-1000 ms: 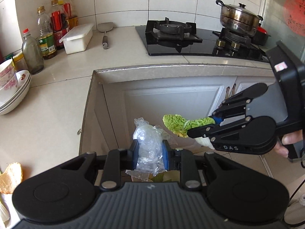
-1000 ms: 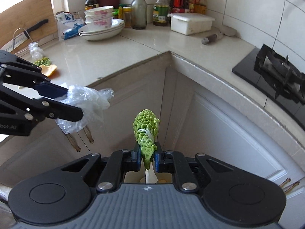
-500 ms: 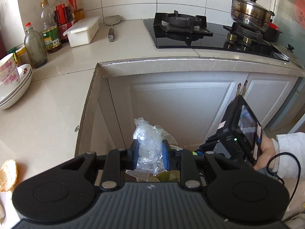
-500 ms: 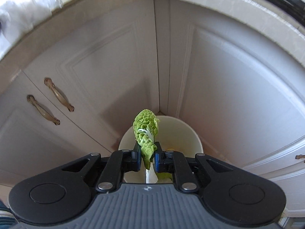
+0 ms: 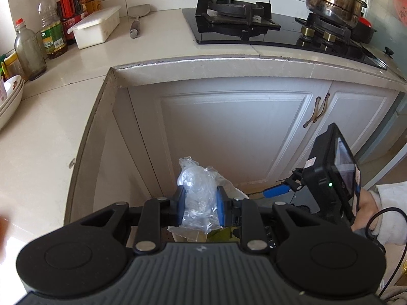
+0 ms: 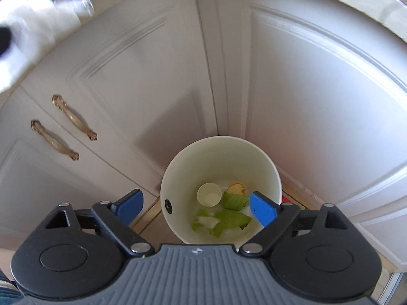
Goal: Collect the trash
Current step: 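Open the right tool over the bin while the left tool releases the bag, then move both tools back up to the counter above the scraps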
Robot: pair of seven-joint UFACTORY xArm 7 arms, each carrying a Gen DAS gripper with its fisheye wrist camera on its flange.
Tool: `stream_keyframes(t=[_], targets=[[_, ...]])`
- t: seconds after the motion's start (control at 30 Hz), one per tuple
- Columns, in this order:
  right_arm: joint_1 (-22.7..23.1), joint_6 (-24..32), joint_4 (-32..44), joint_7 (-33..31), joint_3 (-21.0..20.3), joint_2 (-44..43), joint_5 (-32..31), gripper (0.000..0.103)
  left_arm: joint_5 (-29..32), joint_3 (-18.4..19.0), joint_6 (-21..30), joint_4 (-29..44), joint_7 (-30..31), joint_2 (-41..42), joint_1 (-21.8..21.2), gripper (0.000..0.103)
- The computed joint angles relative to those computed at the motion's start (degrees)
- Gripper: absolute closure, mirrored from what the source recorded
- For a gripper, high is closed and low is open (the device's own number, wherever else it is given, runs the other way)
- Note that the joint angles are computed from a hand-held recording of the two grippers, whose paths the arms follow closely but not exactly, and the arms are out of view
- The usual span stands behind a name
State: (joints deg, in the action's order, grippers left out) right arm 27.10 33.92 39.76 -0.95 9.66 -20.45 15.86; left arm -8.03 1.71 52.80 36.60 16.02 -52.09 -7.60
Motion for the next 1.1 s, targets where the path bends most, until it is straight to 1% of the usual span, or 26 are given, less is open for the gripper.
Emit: stream_keyframes(t=[0.07, 0.13, 0.33, 0.47, 0.53, 0.6, 0.63, 0.67, 0.7, 0.73, 0.77, 0.8, 0.9, 1.1], targets=[[-0.6, 0.1, -1.1, 1.2, 0.3, -2.2, -1.0, 0.003, -0.5, -0.3, -0.9, -0.4, 0.0, 1.0, -0.5, 0.08], [-1.0, 0.1, -2.4, 2.2, 0.5, -4.7, -2.0, 0.001, -0.9, -0.8, -1.7, -0.7, -0.3, 2.3, -1.1, 0.08], [-2.0, 1.9, -5.5, 5.3, 1.0, -12.1, -5.4, 0.0, -2.3, -2.2, -5.5, -1.8, -1.2, 7.4, -3.1, 0.08], [-2.7, 3.3, -7.5, 7.9, 1.4, -16.9, -7.1, 0.0, -3.1, -2.9, -9.0, -2.4, -1.6, 11.6, -4.7, 0.08], [-3.1, 4.2, -8.3, 9.1, 1.4, -19.1, -7.9, 0.0, -3.5, -3.1, -11.1, -2.6, -1.5, 13.7, -5.5, 0.078], [-3.9, 5.3, -9.0, 10.5, 1.8, -21.5, -8.9, 0.0, -3.9, -3.6, -14.3, -3.1, -1.8, 16.1, -6.1, 0.076], [-4.0, 5.9, -9.4, 10.9, 1.6, -22.7, -9.2, 0.0, -3.5, -4.2, -15.5, -3.2, -2.5, 17.1, -6.0, 0.066], [-4.2, 6.3, -9.7, 11.4, 1.5, -23.6, -9.4, 0.0, -2.6, -5.3, -16.9, -3.1, -3.8, 18.6, -5.5, 0.045], [-4.4, 6.7, -10.0, 11.8, 1.5, -24.5, -9.7, 0.0, -1.9, -5.9, -18.1, -3.1, -4.7, 19.8, -5.3, 0.032], [-4.6, 7.1, -10.4, 12.2, 1.3, -25.6, -9.8, 0.0, -2.0, -5.9, -20.0, -3.6, -5.3, 20.4, -5.5, 0.018], [-4.9, 7.4, -10.7, 12.7, 1.4, -26.3, -10.1, 0.0, -2.0, -5.9, -21.7, -4.2, -5.7, 20.8, -5.8, 0.016], [-5.2, 7.7, -11.1, 13.4, 1.7, -26.9, -10.4, 0.0, -1.5, -6.0, -22.3, -4.0, -6.1, 21.5, -6.0, 0.016], [-5.9, 9.0, -11.8, 14.8, 1.9, -29.0, -11.3, 0.0, 0.6, -6.8, -22.5, -3.4, -7.8, 22.7, -5.9, 0.016], [-6.4, 10.6, -12.1, 15.5, 2.0, -30.7, -12.6, 0.0, 1.2, -6.0, -21.9, -3.3, -6.9, 21.3, -7.5, 0.016]])
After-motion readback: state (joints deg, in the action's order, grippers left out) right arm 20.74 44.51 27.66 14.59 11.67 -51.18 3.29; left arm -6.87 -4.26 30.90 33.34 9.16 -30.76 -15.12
